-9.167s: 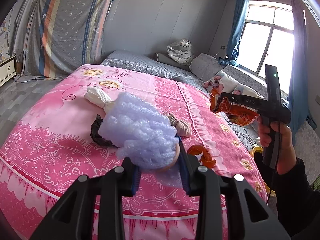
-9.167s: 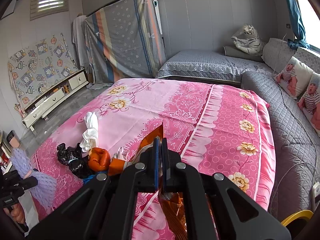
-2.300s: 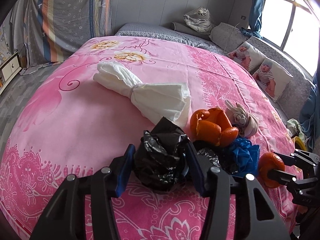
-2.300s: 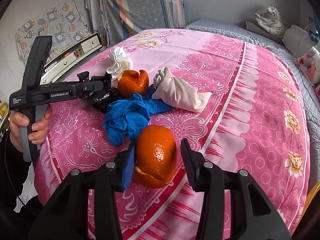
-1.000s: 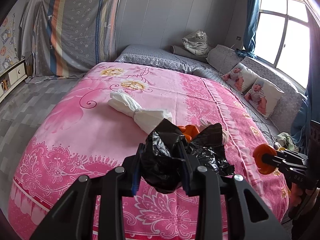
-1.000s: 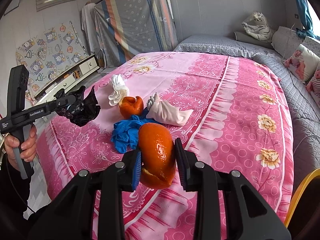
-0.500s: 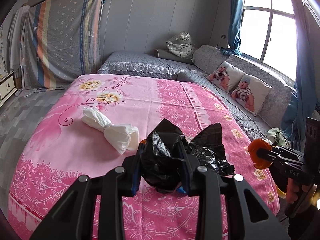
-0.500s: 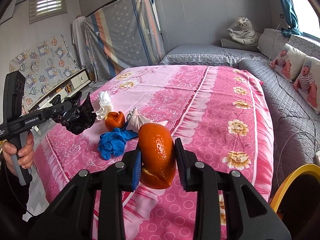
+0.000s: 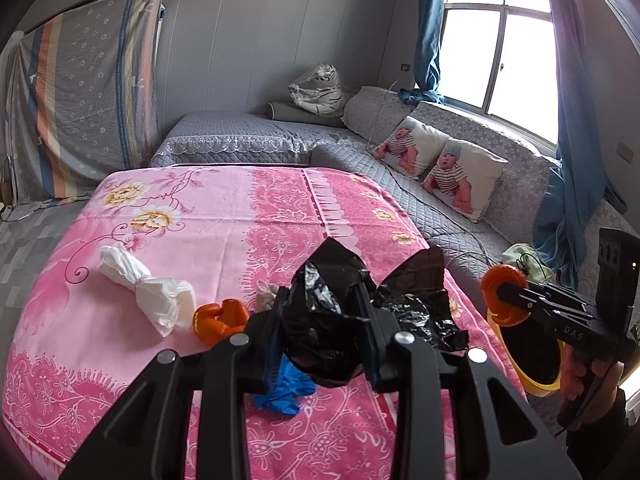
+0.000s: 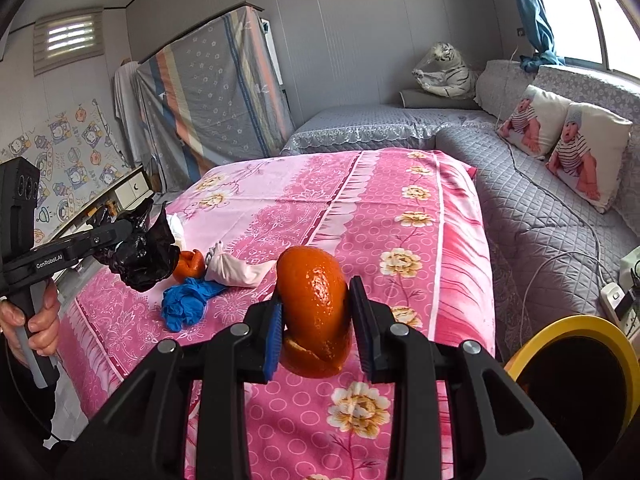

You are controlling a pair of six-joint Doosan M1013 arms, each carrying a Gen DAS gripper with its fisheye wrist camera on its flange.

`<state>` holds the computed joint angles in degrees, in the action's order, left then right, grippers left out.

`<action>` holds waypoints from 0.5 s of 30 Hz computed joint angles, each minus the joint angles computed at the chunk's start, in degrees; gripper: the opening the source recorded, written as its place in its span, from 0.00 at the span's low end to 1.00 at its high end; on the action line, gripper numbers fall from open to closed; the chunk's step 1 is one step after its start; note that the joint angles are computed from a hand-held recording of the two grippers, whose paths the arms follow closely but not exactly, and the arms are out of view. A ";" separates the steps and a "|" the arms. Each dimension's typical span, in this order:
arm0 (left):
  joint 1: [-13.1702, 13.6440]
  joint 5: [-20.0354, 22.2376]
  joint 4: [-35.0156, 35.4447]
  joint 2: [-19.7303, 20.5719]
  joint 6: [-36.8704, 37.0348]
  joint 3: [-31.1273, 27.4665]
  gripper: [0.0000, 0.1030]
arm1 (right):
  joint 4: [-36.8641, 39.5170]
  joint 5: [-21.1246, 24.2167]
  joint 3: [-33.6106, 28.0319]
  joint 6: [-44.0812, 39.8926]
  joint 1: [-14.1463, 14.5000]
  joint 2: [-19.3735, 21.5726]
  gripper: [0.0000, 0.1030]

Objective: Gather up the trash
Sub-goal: 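Carry the bag and peel over the bin and open both tools to drop them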

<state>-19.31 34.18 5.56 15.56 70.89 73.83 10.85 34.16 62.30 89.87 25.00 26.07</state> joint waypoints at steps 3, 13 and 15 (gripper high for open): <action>-0.73 0.24 -1.64 1.01 2.38 -1.51 0.29 | -1.62 -1.00 1.10 2.09 -0.57 -0.80 0.28; -3.13 1.87 -8.28 4.89 10.97 -7.15 0.29 | -10.09 -3.97 5.85 12.38 -2.59 -4.07 0.28; -3.50 2.60 -9.74 5.77 12.67 -8.39 0.29 | -11.81 -4.48 6.82 14.70 -3.04 -4.72 0.28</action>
